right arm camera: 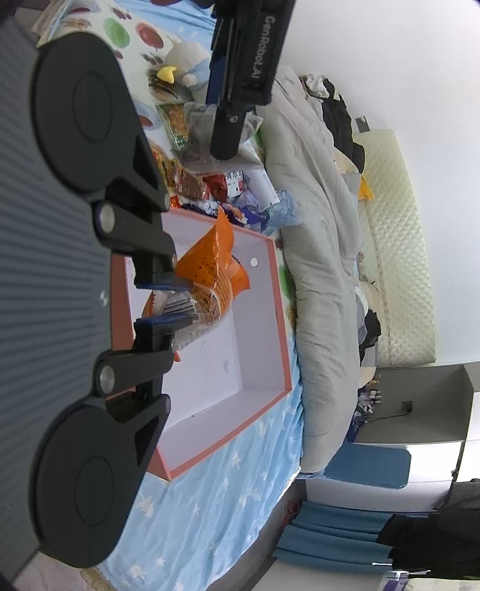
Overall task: Organize snacks
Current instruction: 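Carry the silver bag with the left tool while the right tool carries the orange bag into the pink box, then open the left tool to drop the silver bag while the right tool drops the orange bag in the box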
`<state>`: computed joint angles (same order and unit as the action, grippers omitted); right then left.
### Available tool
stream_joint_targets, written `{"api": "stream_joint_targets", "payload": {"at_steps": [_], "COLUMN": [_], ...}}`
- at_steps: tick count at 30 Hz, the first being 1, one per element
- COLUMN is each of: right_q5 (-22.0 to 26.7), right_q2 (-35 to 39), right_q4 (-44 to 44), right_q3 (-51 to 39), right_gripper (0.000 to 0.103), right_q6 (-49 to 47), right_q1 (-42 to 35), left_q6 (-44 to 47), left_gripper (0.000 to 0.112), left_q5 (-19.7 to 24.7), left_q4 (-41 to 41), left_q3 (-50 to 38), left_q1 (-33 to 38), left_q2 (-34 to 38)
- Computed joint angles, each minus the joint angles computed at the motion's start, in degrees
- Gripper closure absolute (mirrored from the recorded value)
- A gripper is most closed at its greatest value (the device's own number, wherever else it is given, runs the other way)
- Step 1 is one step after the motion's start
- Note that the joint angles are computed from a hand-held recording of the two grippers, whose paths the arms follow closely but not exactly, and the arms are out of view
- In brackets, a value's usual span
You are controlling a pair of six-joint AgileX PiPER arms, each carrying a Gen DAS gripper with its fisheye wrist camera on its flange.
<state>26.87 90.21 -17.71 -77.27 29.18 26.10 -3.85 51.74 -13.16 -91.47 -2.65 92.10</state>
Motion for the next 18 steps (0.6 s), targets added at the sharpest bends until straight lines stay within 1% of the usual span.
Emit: {"api": "stream_joint_targets", "payload": {"at_steps": [3,7,10,14,18], "right_q5": [-0.52,-0.76,-0.69,0.37,1.57], "right_q2": [1.86,5.00,7.99,12.12,15.40], "right_q4": [6.14,9.37,13.37,15.95,17.69], "right_q3": [-1.47,-3.96,-6.30,-9.71,-12.67], "right_gripper": [0.086,0.086,0.086,0.086,0.086], "right_q6": [-6.70,-10.39,-14.15,-16.62,-18.53], "right_q1": [-2.03,-4.47,-7.10,-9.47,-10.72], "left_q6": [-2.40,-3.48,-3.95,-4.09,-4.36], "left_gripper": [0.044,0.044,0.044,0.044,0.044], "left_q5": [0.84,2.77,4.62,8.32,13.05], "left_q4": [1.60,2.72,3.25,3.52,3.86], "left_q3": [-4.08,-11.55,-17.72,-28.48,-40.33], "left_q1": [-1.69,-3.14,-3.92,-5.09,-6.10], "left_q2": [3.99,10.18,15.04,23.29,32.10]}}
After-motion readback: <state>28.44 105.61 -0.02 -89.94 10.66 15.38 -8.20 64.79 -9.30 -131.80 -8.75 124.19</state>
